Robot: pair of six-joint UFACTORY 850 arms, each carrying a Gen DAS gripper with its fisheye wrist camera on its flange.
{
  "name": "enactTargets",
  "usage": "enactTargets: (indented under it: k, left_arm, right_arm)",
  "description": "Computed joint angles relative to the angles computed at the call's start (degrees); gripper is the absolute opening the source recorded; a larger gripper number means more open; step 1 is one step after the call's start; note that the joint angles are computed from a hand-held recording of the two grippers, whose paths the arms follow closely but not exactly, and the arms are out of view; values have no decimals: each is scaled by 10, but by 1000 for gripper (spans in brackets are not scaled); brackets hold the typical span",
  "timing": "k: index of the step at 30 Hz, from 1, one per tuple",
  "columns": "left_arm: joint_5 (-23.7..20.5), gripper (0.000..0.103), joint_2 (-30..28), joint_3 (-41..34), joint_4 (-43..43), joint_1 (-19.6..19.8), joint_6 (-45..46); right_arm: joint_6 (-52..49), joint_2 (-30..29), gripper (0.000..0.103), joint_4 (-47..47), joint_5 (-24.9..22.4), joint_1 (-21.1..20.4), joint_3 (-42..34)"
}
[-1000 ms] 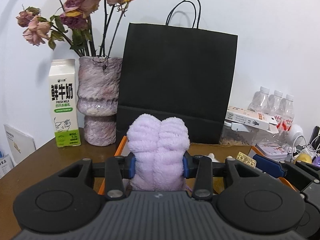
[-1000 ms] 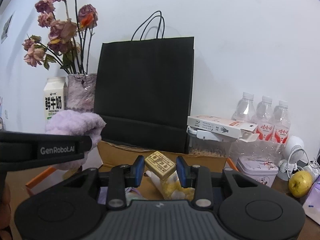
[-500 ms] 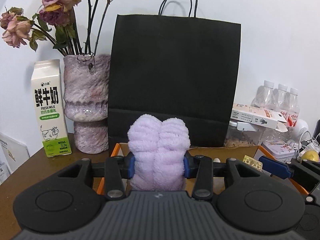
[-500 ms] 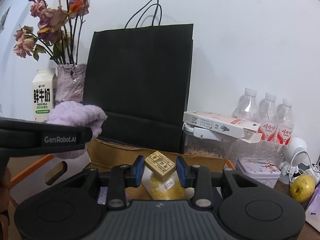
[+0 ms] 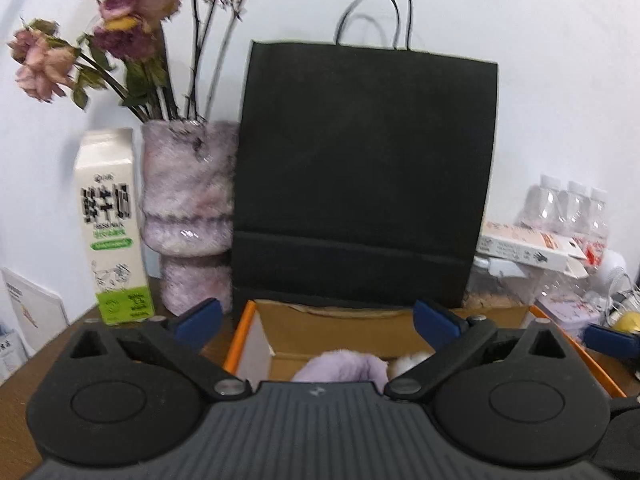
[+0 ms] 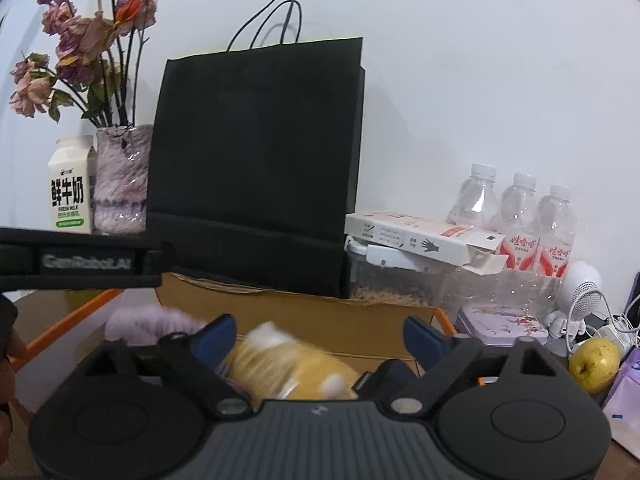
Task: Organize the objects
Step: 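Open the right tool over the box while the left tool releases the towel roll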
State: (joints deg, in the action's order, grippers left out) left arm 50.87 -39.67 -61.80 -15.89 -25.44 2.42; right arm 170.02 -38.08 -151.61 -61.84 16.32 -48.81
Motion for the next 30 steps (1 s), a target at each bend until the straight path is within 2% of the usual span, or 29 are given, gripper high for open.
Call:
enactTargets:
  k: [18,30]
  left_arm:
    - [-18,103,14,12,21,6,-6]
    - [-44,103,54,67,34,9,-7]
  right_arm:
    - [26,14,103,-3,37,-15,7]
    - [72,57,103,-45,46,-31,64]
